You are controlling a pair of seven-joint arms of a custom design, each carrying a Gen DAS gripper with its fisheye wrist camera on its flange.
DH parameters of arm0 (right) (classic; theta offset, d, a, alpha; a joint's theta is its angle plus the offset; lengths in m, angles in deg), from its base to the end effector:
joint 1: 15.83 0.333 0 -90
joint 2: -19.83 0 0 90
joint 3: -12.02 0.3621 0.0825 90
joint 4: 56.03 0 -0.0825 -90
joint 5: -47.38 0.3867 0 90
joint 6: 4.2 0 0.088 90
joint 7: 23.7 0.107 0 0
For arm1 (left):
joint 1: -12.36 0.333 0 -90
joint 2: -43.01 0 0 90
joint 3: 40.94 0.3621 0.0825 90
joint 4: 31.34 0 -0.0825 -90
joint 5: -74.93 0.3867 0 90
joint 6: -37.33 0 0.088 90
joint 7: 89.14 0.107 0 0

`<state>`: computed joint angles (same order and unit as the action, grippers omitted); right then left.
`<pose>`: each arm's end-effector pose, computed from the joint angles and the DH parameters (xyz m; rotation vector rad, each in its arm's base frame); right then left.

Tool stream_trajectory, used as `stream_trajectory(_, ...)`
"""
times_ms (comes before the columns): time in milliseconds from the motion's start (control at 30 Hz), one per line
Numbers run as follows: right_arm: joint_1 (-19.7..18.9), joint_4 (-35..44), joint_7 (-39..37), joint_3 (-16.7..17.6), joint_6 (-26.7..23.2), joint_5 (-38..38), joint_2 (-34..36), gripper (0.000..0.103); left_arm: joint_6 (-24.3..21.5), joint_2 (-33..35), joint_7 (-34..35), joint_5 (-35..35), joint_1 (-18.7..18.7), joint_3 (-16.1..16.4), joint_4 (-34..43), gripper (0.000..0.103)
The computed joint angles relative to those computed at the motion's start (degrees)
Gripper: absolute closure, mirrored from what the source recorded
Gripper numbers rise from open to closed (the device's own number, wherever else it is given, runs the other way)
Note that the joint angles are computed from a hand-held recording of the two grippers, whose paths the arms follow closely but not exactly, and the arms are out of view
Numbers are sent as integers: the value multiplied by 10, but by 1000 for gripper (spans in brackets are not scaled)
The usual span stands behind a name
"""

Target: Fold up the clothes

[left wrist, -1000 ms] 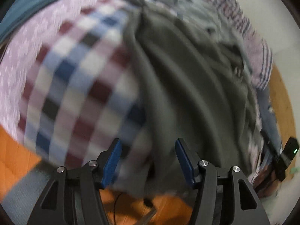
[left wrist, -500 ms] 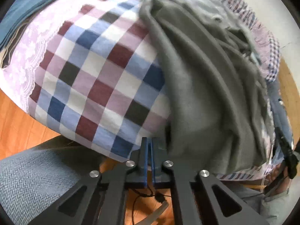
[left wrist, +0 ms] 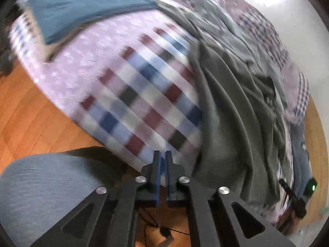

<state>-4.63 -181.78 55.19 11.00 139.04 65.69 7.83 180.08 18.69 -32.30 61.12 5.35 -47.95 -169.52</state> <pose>0.5140 0.0895 0.5740 -1.9765 1.6759 -0.2440 0.4280 -0.1126 0.5632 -2.5569 1.5400 -0.7921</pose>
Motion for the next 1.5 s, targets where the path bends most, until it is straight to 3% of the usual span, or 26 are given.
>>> stream_trajectory(33,0,-2,-1,1,-2,-2,-2,53,-4,11,18,-2,-9,3,9,72)
stream_trajectory(100,0,-6,1,2,-4,-6,-7,54,-8,26,34,4,-15,-3,20,43)
stream_trajectory(233,-1,-14,11,5,-6,-19,-13,62,-34,40,27,45,-4,-21,34,42)
stream_trajectory(467,1,-24,24,8,-7,-33,-20,63,-90,89,37,97,-6,-34,76,42)
stream_trajectory(500,2,-25,26,8,-6,-35,-20,63,-97,98,46,100,-10,-35,83,43)
stream_trajectory(567,2,-26,28,9,-4,-38,-21,64,-105,108,62,102,-15,-35,92,55)
stream_trajectory(633,1,-29,35,11,0,-48,-23,78,-97,103,72,79,-19,-28,88,94)
stream_trajectory(667,0,-31,42,14,2,-55,-25,87,-96,96,73,70,-19,-25,84,98)
stream_trajectory(700,-1,-34,48,15,4,-62,-27,103,-94,89,74,61,-18,-22,81,99)
stream_trajectory(933,6,-65,75,16,19,-68,-79,103,-29,5,33,36,0,-13,35,102)
stream_trajectory(1100,13,-90,97,16,-14,-66,-138,103,-21,-78,-25,39,7,9,-15,102)
stream_trajectory(1300,-4,-94,134,18,-58,-96,-184,103,-4,-55,-39,12,26,8,-16,102)
stream_trajectory(1367,-18,-89,148,25,-68,-119,-186,102,-22,-83,-59,25,20,18,-25,101)
stream_trajectory(1500,-20,-92,164,21,-57,-125,-182,98,-7,-60,-65,16,32,5,-21,101)
